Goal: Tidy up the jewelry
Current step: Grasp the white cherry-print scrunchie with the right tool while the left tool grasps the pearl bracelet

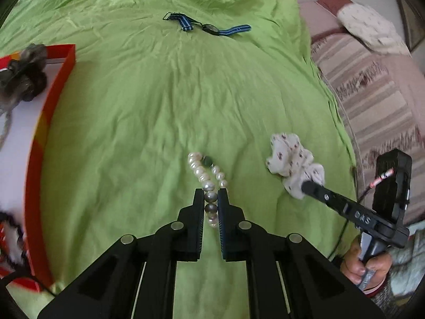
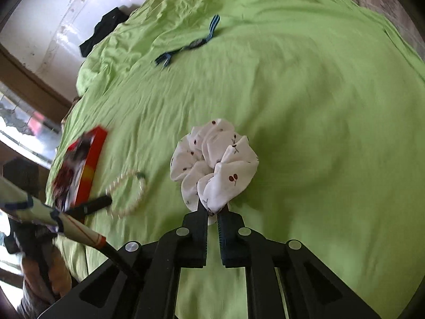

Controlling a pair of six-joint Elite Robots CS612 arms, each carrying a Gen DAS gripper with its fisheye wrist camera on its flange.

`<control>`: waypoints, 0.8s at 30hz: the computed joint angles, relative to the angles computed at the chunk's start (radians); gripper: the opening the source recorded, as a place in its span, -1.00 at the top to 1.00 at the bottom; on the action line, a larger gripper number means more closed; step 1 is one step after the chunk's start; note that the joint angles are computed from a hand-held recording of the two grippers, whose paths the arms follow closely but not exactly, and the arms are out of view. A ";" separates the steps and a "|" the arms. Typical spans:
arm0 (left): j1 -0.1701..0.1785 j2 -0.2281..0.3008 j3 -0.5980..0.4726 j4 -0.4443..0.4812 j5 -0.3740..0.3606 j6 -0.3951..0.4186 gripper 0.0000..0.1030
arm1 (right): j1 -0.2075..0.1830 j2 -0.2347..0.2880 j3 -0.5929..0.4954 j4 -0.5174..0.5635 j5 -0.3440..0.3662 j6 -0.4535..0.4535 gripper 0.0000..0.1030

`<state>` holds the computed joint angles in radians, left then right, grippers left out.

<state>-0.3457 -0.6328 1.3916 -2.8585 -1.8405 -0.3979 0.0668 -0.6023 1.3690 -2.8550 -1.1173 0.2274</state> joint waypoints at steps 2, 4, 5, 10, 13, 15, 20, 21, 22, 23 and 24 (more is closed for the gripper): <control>-0.009 -0.014 0.027 0.000 0.045 0.019 0.79 | 0.001 -0.018 0.047 -0.024 -0.023 -0.009 0.38; -0.012 -0.022 0.044 -0.004 0.074 0.012 0.73 | 0.003 -0.030 0.089 -0.084 -0.062 0.005 0.04; -0.012 -0.026 0.052 -0.011 0.076 0.005 0.67 | 0.004 -0.033 0.098 -0.106 -0.082 0.007 0.04; -0.008 -0.033 0.067 -0.050 0.098 -0.026 0.46 | 0.012 -0.043 0.121 -0.200 -0.159 0.016 -0.11; -0.009 -0.015 0.035 -0.022 0.102 -0.022 0.38 | 0.016 -0.032 0.099 -0.212 -0.172 0.019 -0.22; -0.011 0.002 0.006 0.015 0.109 -0.010 0.38 | 0.020 -0.021 0.077 -0.202 -0.187 0.024 -0.22; -0.028 0.037 -0.043 0.057 0.151 0.025 0.38 | 0.033 0.021 0.010 -0.164 -0.216 0.039 -0.22; -0.032 0.039 -0.043 0.052 0.155 0.030 0.38 | 0.035 0.026 0.003 -0.161 -0.220 0.040 -0.22; -0.035 0.040 -0.042 0.049 0.157 0.043 0.38 | 0.038 0.032 -0.005 -0.154 -0.224 0.042 -0.22; -0.039 0.039 -0.039 0.046 0.163 0.051 0.58 | 0.040 0.038 -0.015 -0.148 -0.225 0.043 -0.22; -0.041 0.037 -0.037 0.045 0.160 0.055 0.79 | 0.042 0.041 -0.020 -0.145 -0.228 0.041 -0.21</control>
